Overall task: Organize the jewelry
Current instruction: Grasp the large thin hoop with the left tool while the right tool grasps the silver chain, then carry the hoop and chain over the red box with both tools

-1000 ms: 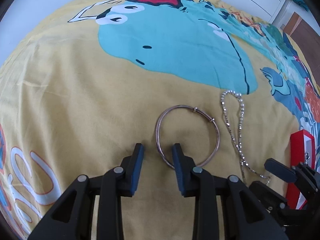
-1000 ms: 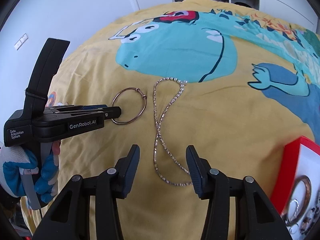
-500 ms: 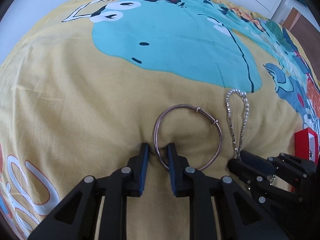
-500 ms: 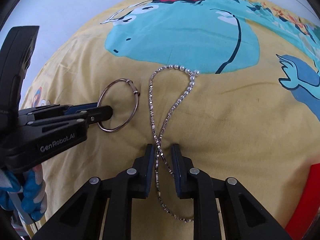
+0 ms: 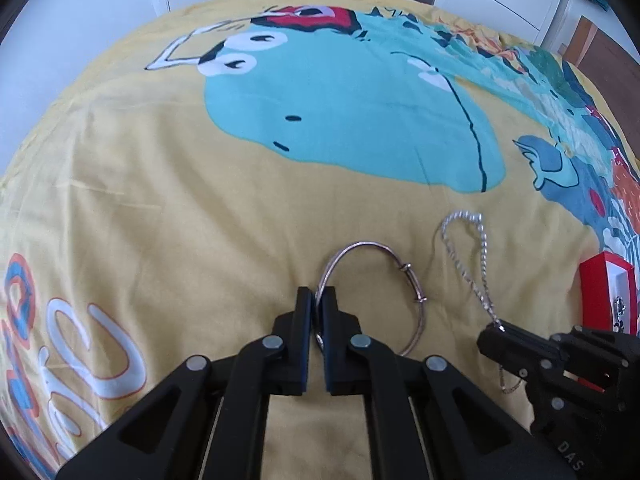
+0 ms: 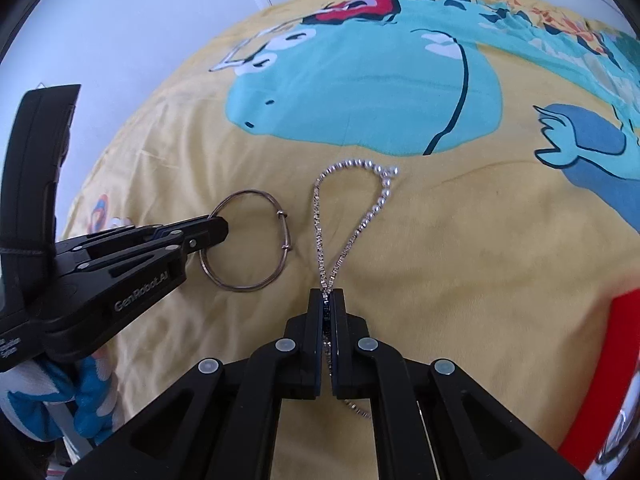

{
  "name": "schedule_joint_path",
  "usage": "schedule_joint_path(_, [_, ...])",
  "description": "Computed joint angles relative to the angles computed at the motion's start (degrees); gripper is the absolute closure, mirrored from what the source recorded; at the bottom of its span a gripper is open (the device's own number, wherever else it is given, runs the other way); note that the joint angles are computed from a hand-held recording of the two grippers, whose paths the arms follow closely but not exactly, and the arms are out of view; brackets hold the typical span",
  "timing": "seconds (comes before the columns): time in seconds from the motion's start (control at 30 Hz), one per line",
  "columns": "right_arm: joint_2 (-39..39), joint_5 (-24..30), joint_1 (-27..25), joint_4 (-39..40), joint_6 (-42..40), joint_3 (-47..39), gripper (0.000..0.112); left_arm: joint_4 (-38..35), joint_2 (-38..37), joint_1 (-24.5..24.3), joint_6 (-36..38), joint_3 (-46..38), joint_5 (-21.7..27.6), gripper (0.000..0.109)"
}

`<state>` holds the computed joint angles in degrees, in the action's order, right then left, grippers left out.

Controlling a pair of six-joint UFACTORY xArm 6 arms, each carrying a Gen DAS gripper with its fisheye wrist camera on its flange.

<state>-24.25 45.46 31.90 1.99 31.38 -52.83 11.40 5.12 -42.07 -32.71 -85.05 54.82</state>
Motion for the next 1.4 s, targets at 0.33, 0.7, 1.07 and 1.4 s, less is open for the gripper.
schedule_joint_path(0.33, [-8.5,1.4,2.2,-2.7,6.5,1.9,0.109,2.3,-5.6,-2.2,-3.0,3.1,3.0,0.105])
schedule_joint_path(0.7, [-14.0,6.8,6.4,-7.6,13.9,0.4,0.11,4.5,-11.0,-5.6,-5.0,2.4,9.1,0.105])
schedule_joint_path(1.07, [-17.7,15.4,11.6,-13.9,20.7,-5.2,0.11,6.1,-12.0,-9.9,-5.4,-4.1,16.4,0.105])
schedule_joint_path(1.4, [-18.3,22.5,15.4,-18.5,23.5,-11.6,0.11,8.0,-11.0,-12.8,-5.3,-10.5,21.1,0.105])
